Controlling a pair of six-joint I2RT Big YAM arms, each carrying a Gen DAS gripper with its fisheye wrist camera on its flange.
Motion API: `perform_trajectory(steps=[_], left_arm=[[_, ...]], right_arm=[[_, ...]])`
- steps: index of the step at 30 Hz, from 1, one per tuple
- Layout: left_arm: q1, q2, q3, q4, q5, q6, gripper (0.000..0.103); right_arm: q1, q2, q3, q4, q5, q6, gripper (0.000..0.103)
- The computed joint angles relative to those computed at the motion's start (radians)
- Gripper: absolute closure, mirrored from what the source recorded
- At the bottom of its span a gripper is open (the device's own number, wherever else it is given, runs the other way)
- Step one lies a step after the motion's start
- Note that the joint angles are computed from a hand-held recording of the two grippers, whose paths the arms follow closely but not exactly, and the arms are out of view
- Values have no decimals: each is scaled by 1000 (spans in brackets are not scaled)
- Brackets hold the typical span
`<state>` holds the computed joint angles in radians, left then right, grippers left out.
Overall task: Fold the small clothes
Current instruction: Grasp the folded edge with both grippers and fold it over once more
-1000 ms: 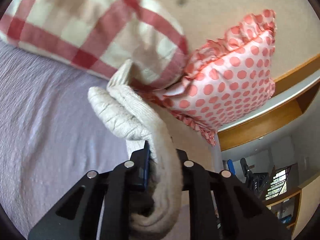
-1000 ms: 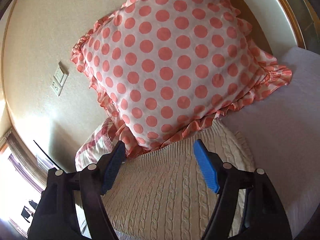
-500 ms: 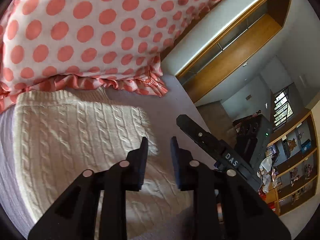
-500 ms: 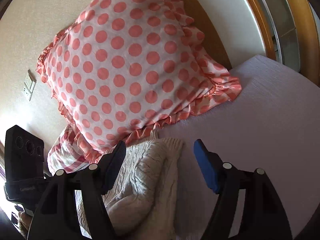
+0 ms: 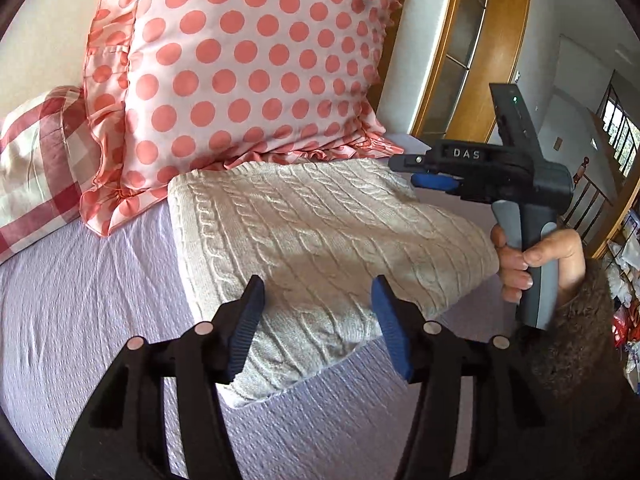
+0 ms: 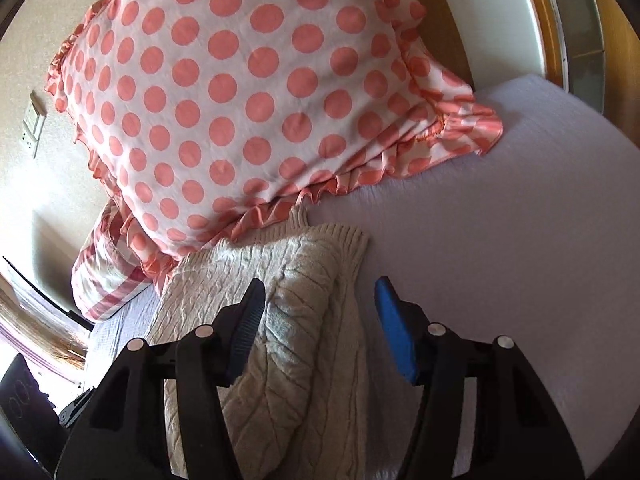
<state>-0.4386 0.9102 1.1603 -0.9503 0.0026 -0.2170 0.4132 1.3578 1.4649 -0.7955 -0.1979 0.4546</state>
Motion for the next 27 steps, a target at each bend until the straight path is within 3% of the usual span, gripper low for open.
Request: perform_trajectory(steps=[2, 3, 4, 6, 9, 12, 13, 14, 16, 17, 18, 20, 24, 26, 27], left_arm=[[-30, 10, -3, 10, -33, 10, 36], [-46, 13, -5, 8, -53, 17, 33], [-60, 17, -4, 4, -70, 21, 31], [-70, 22, -5, 7, -77, 24, 30], [-40, 15, -4, 24, -14, -4, 34], [8, -13, -5, 47, 30, -50, 37], [29, -22, -4, 48, 28, -65, 35], [61, -29, -2, 43, 47, -80, 31], [158, -26, 2, 28, 151, -117, 30], [204, -12, 10, 8, 202, -137, 27], [249, 7, 19, -13, 264, -154, 25], [315, 52, 29, -40, 379, -190, 25], [362, 128, 24, -44, 545, -262, 24], [357, 149, 15, -35, 589, -294, 23], [350, 150, 8, -16, 595, -303, 19]], right_arm=[[18, 21, 27, -42, -28, -64, 50], [36, 43, 47, -76, -21, -101, 80], [56, 66, 68, -106, 29, -126, 91], [75, 86, 98, -109, 129, -159, 92], [33, 125, 159, -115, 116, -105, 93], [30, 228, 258, -257, 133, -147, 93], [28, 221, 247, -250, 128, -141, 92], [13, 199, 225, -229, 83, -107, 91], [-36, 151, 180, -208, -79, -19, 71], [-53, 126, 154, -202, -129, 0, 43], [-65, 104, 131, -202, -157, 3, 23], [-84, 86, 101, -231, -224, 0, 20], [-95, 76, 39, -240, -343, 29, 20], [-93, 54, 0, -196, -365, 41, 23], [-95, 50, -12, -187, -395, 48, 31]])
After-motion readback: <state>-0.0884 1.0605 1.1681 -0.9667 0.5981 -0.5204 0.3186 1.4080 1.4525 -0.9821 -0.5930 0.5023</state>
